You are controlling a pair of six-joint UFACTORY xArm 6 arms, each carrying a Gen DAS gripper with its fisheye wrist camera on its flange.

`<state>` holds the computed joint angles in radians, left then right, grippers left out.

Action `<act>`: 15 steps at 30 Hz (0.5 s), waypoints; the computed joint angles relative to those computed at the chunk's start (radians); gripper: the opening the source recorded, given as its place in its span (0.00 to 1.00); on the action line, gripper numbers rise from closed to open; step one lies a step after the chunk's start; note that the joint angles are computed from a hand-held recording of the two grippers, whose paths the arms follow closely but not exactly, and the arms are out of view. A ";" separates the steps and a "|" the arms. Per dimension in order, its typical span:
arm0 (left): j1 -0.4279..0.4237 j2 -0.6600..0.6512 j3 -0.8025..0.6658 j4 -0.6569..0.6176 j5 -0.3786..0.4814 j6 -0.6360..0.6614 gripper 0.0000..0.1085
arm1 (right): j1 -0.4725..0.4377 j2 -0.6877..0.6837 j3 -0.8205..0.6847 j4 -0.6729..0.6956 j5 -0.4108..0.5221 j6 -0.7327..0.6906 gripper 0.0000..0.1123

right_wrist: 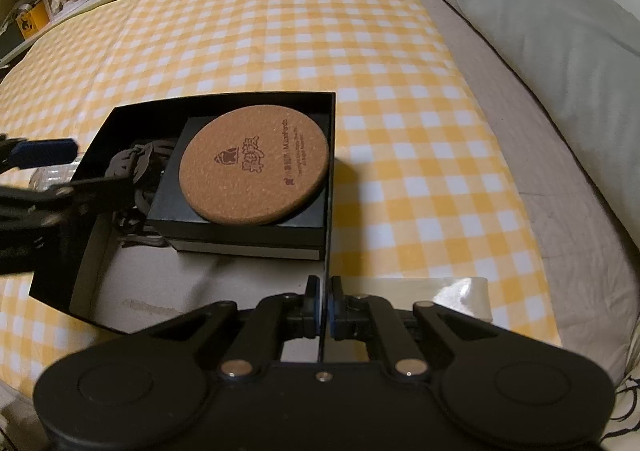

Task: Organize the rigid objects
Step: 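Move the left gripper back to the clear capsule case and grasp it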

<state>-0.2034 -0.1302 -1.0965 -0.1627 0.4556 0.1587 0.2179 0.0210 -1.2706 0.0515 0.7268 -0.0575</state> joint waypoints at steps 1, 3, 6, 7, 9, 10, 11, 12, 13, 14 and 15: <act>0.000 -0.016 0.011 -0.013 -0.001 0.006 0.81 | -0.004 -0.001 0.001 0.007 -0.002 -0.003 0.04; 0.000 -0.053 0.038 -0.032 -0.004 0.013 0.83 | -0.007 -0.007 0.005 0.013 -0.004 -0.003 0.04; -0.002 -0.104 0.082 -0.013 -0.013 -0.019 0.85 | -0.010 -0.016 0.012 0.021 -0.013 -0.002 0.04; -0.003 -0.121 0.096 0.001 -0.012 -0.037 0.85 | -0.011 -0.020 0.016 0.026 -0.016 -0.003 0.04; -0.002 -0.154 0.120 -0.015 -0.004 -0.033 0.85 | -0.016 -0.027 0.020 0.045 -0.018 -0.007 0.04; 0.002 -0.172 0.134 -0.034 0.002 -0.020 0.85 | -0.018 -0.030 0.022 0.055 -0.018 -0.008 0.05; 0.006 -0.192 0.149 -0.049 0.009 -0.012 0.85 | -0.020 -0.032 0.024 0.064 -0.020 -0.008 0.05; 0.009 -0.209 0.161 -0.057 0.015 -0.007 0.85 | -0.022 -0.036 0.028 0.069 -0.023 -0.008 0.05; 0.014 -0.225 0.171 -0.068 0.022 0.004 0.85 | -0.022 -0.039 0.031 0.071 -0.028 -0.007 0.05; 0.020 -0.241 0.180 -0.078 0.030 0.014 0.85 | -0.021 -0.046 0.038 0.073 -0.035 -0.007 0.05; 0.026 -0.255 0.187 -0.082 0.038 0.019 0.85 | -0.021 -0.048 0.040 0.079 -0.039 -0.009 0.05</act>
<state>-0.1777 -0.3852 -0.9092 -0.2452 0.4932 0.1780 0.1966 -0.0270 -1.2302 0.1304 0.6877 -0.0668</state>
